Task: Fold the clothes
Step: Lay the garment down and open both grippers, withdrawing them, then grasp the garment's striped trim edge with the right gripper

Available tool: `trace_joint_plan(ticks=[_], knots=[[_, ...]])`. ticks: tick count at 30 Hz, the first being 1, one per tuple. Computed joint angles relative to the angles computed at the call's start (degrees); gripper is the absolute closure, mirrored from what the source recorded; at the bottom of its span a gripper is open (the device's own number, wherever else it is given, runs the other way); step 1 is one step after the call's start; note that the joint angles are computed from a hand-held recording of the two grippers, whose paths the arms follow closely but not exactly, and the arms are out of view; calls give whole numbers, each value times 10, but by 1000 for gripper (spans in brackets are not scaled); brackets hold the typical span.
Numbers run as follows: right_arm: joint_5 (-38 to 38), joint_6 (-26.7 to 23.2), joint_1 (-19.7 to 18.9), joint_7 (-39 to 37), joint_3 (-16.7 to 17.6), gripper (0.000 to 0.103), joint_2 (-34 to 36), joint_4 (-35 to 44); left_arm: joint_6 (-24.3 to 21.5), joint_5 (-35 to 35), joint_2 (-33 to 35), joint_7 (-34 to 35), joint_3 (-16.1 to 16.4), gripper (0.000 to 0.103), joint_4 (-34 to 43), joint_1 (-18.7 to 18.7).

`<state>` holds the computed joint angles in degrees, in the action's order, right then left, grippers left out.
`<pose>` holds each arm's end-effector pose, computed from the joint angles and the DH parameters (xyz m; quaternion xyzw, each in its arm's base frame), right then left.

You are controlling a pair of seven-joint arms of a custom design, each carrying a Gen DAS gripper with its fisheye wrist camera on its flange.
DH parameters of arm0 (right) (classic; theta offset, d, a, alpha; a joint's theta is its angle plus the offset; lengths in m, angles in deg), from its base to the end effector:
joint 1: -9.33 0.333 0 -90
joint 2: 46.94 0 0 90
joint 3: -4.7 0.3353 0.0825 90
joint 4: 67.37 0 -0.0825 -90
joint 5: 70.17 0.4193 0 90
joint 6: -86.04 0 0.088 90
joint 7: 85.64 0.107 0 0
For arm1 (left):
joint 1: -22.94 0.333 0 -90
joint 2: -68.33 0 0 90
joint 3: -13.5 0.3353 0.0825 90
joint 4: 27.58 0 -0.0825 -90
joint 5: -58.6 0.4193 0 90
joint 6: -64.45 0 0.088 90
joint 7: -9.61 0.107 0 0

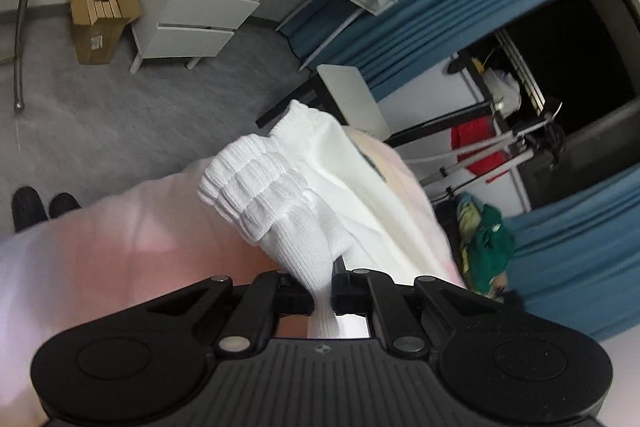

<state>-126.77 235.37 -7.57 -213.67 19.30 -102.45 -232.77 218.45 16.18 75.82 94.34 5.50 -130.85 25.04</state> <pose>0.3314 -0.0002 0.4781 0.1088 0.8494 -0.3207 0.4047 0.6801 -0.0435 0.5581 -0.7833 0.4403 -0.4388 0.0046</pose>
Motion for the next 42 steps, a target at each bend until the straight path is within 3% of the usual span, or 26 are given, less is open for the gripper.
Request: trace_joint_plan(ticks=[3,6,9,15,17,19,20,21,23,28,31,33,36,39,42], knots=[[69,-70,49,-73,-26,97,21,16,-15,87,-9,-15,13,96,-28,-6],[134,-89,80,-124,-67,97,50,21,-27,164,-1,-38,18,95,-44,-15],[163,-93,83,-148,-76,97,62,21,-14,183,-1,-28,15,91,-59,-16],[179,-109,78,-171,-62,92,67,34,8,288,-37,-19,16,72,-92,-34],[179,-132,81,-191,-57,81,73,49,26,357,-52,-36,16,44,-108,-43],[165,-152,81,-195,-42,51,73,63,51,446,-69,-66,18,31,-129,-45],[154,-162,80,-194,-33,44,74,69,64,483,-81,-78,16,26,-141,-45],[142,-172,80,-193,-26,39,75,76,79,513,-92,-88,12,25,-152,-44],[117,-193,82,-190,-12,39,78,90,102,557,-112,-111,1,23,-168,-40],[55,-289,95,-170,35,38,95,134,140,555,-128,-96,-29,21,-173,-53],[11,-319,109,-165,48,33,99,146,161,563,-120,-96,-49,20,-165,-68],[-17,-312,124,-164,41,33,102,148,170,556,-110,-91,-57,20,-157,-83],[-74,-243,151,-168,3,33,110,142,182,519,-86,-68,-63,20,-140,-114],[-125,-116,166,-195,-52,33,132,141,188,503,-53,-68,-65,20,-119,-142],[-110,8,181,-301,-104,34,193,166,202,564,-17,-106,-41,20,-102,-182]])
